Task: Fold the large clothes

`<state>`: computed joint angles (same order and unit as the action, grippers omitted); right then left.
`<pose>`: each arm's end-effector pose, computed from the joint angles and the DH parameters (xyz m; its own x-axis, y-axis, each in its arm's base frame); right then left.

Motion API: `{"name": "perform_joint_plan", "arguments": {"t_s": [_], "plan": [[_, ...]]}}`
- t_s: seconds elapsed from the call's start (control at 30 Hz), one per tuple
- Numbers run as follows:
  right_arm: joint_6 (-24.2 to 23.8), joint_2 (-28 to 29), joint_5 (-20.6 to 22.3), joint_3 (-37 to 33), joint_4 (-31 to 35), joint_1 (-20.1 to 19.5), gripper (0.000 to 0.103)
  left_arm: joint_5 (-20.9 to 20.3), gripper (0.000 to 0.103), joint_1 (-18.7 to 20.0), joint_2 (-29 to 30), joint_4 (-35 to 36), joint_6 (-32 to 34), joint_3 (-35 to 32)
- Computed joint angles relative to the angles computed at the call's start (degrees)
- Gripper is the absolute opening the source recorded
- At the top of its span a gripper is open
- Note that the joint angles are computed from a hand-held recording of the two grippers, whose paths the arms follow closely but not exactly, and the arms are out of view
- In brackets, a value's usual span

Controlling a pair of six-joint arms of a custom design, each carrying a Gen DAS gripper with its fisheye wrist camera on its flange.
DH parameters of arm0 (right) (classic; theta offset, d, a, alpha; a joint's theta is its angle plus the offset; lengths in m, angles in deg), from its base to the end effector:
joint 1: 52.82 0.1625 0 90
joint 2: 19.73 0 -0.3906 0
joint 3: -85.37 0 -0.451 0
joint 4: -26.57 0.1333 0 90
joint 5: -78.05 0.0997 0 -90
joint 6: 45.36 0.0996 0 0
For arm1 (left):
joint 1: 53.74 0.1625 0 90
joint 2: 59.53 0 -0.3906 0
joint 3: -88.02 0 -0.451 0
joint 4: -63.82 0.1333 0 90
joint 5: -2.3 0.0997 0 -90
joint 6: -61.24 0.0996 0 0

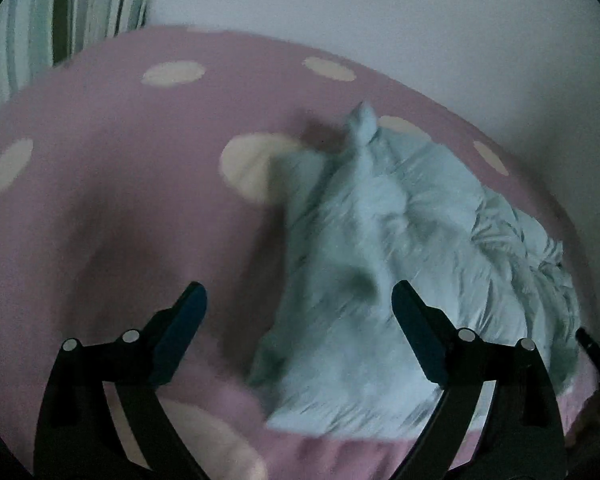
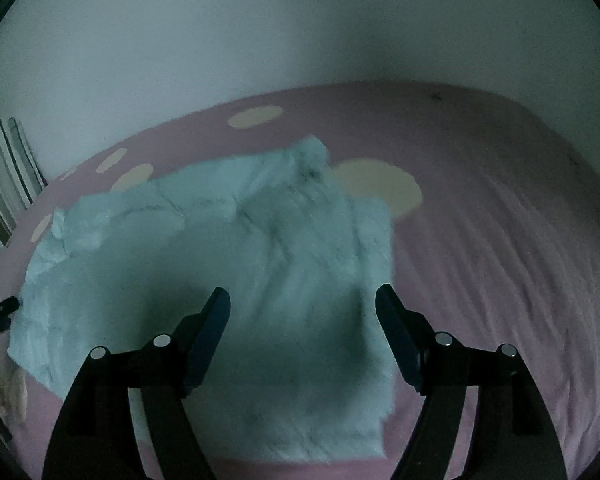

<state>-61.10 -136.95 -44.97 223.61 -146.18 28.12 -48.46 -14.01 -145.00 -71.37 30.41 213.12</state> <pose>0.0209 -0.3710 0.3963 -0.7445 0.4564 0.4873 -0.1323 0.6146 -0.7777 -0.2475 -0.4609 0.1971 -0.8578 0.1518 -0.4910 0.3794 0.8315 -0.4059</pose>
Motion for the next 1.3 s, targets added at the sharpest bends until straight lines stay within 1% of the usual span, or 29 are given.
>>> {"name": "perform_joint_plan", "arguments": {"t_s": [0.03, 0.1, 0.13, 0.2, 0.27, 0.33, 0.37, 0.43, 0.47, 0.5, 0.53, 0.57, 0.6, 0.63, 0.7, 0.77, 0.8, 0.9, 1.0, 1.1, 1.2, 1.3], "plan": [[0.29, -1.30, 0.12, 0.79, 0.81, -0.96, 0.074, -0.96, 0.094, 0.59, -0.82, -0.13, -0.37, 0.66], [1.32, -3.01, 1.15, 1.70, 1.94, -2.50, 0.074, -5.00, 0.094, 2.27, -1.60, -1.63, -0.55, 1.39], [2.49, -4.04, 2.57, 2.01, 3.44, -3.77, 0.074, -7.81, 0.094, 3.30, -1.56, -2.45, -0.35, 1.42], [5.40, -5.25, 5.85, 2.14, 6.89, -6.06, 0.074, -11.41, 0.094, 4.66, -0.94, -4.70, -0.10, 1.62], [7.75, -6.07, 9.65, 2.15, 9.63, -8.48, 0.076, -12.82, 0.094, 5.01, 0.13, -6.77, 0.55, 1.72], [9.28, -6.10, 11.56, 2.14, 10.57, -9.70, 0.077, -13.55, 0.094, 5.10, 1.00, -8.68, 1.81, 1.92], [9.47, -5.91, 12.31, 2.08, 10.65, -10.11, 0.077, -14.05, 0.093, 5.27, 1.41, -9.53, 1.98, 1.91], [8.82, -4.84, 12.01, 1.82, 10.12, -9.90, 0.078, -14.01, 0.093, 5.42, 2.90, -10.57, 1.58, 1.39], [8.16, -4.19, 11.12, 1.76, 9.48, -9.38, 0.077, -13.78, 0.086, 5.19, 3.04, -10.67, 1.51, 1.41], [7.74, -3.81, 10.75, 1.62, 9.15, -9.14, 0.071, -13.12, 0.078, 4.66, 3.22, -10.25, 1.48, 1.44], [7.32, -3.68, 10.86, 1.70, 8.79, -9.04, 0.065, -12.77, 0.072, 4.24, 3.22, -9.94, 1.63, 1.54], [7.10, -3.85, 11.77, 1.82, 9.11, -9.19, 0.057, -13.10, 0.060, 4.24, 3.68, -9.96, 2.19, 1.29], [7.33, -4.06, 12.33, 2.01, 9.40, -9.28, 0.049, -14.77, 0.045, 4.53, 3.77, -10.29, 2.83, 1.24], [7.65, -4.35, 13.51, 2.15, 9.85, -9.49, 0.045, -16.00, 0.041, 4.75, 3.74, -10.42, 2.68, 1.22], [8.15, -4.72, 15.07, 2.30, 10.21, -9.70, 0.033, -15.84, 0.029, 4.40, 3.95, -10.66, 2.30, 1.22], [8.54, -4.83, 16.26, 2.39, 10.12, -9.82, 0.026, -15.44, 0.021, 3.68, 3.92, -10.88, 2.91, 1.25], [8.57, -4.76, 16.53, 2.41, 9.83, -9.70, 0.023, -15.20, 0.018, 3.36, 3.75, -10.97, 3.04, 1.35], [8.69, -5.43, 17.21, 2.67, 9.75, -9.39, 0.019, -14.67, 0.015, 2.49, 2.95, -10.80, 2.60, 1.52], [9.27, -7.23, 18.19, 3.29, 11.22, -8.93, 0.017, -14.79, 0.014, 2.14, 0.70, -10.16, 1.88, 2.32], [9.08, -11.06, 19.85, 5.00, 14.11, -9.07, 0.017, -15.54, 0.014, 2.05, -2.87, -7.89, 0.11, 3.58], [9.34, -15.96, 21.76, 7.35, 17.97, -9.39, 0.017, -14.60, 0.014, 0.94, -7.85, -4.26, -1.73, 5.96], [9.35, -20.67, 22.19, 9.96, 20.95, -8.81, 0.017, -13.88, 0.014, -0.18, -13.26, -0.86, -3.88, 8.65]]}}
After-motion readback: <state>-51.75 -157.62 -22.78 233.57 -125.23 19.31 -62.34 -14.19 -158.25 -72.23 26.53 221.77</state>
